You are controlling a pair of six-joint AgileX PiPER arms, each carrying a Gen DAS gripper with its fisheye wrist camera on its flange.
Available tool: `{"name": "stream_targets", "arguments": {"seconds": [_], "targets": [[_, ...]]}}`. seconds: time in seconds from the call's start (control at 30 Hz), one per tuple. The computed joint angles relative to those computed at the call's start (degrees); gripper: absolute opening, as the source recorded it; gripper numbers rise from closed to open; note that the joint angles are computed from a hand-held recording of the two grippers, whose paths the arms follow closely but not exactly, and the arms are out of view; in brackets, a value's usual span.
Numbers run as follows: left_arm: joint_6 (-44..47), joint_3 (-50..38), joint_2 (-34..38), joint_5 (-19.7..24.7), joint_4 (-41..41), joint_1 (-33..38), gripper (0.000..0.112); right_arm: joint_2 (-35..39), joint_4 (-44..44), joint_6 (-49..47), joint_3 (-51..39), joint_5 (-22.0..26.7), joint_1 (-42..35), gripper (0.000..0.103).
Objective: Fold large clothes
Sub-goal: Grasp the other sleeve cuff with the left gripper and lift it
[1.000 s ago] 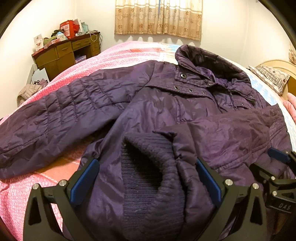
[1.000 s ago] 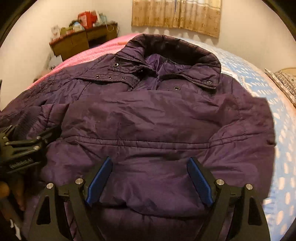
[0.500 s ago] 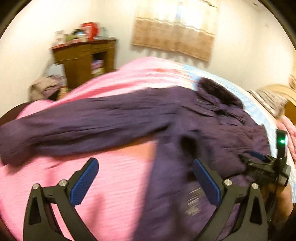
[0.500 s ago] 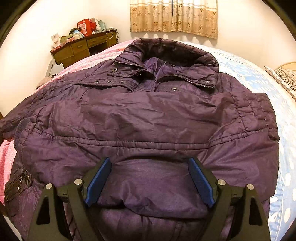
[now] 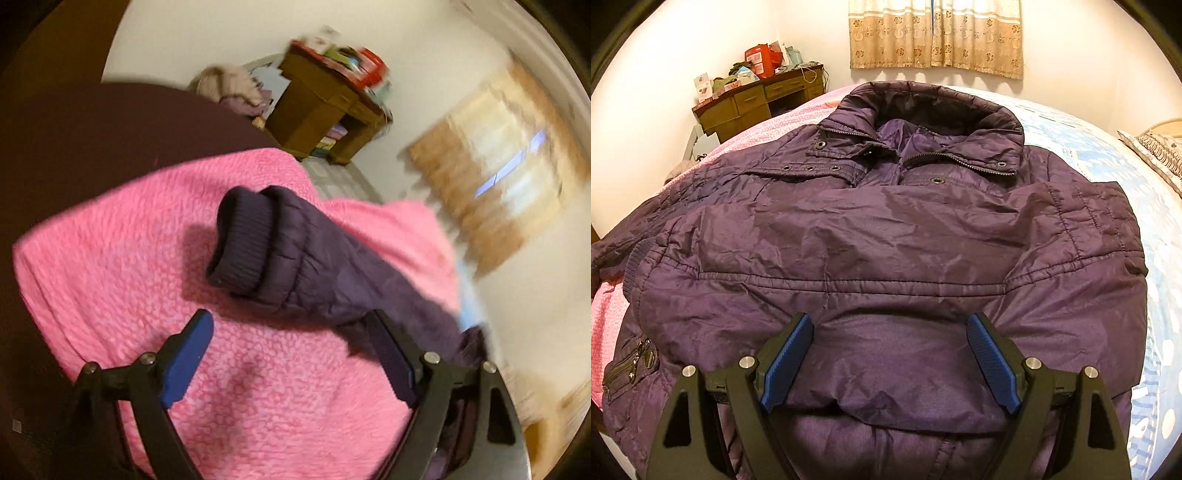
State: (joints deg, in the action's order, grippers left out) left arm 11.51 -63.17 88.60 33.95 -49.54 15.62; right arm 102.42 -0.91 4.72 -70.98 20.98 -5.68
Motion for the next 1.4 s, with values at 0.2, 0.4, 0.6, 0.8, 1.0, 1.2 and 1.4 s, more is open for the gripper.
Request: {"name": "stream_targets", "arguments": {"seconds": [0.2, 0.4, 0.6, 0.8, 1.0, 1.2, 1.4], "targets": [[8.56, 1.45, 3.51, -1.45, -13.98, 0.55, 0.087, -0.09, 0.00, 0.07, 0.13, -0.12, 0.02, 0.086], [2.27, -3.50, 9.10, -3.04, -9.28, -0.52, 0.087, -0.16, -0.01, 0.12, 0.26, -0.22, 0.03, 0.086], [2.05, -4.83, 11.22, -5.85, -9.23, -0.29, 0.072, -0.23, 0.12, -0.04, 0.33, -0.26, -0.03, 0.086], [14.42, -7.50, 12.80, -3.61, -18.87, 0.27, 0.026, -0.28, -0.35, 0.65, 0.58, -0.73, 0.00, 0.086], [23.48, -10.29, 12.39, 0.38, -27.75, 3.42, 0.022, -0.27, -0.34, 0.70, 0.68, -0.87, 0.02, 0.086], [25.28, -17.03, 12.25, 2.03, -29.02, 2.79, 0.021, -0.64, 1.02, -0.35, 0.65, -0.83, -0.19, 0.086], [26.44, -25.40, 11.80, 2.81, -29.89, -1.66, 0.021, -0.74, 2.47, -1.52, 0.80, -1.17, -0.47, 0.086]]}}
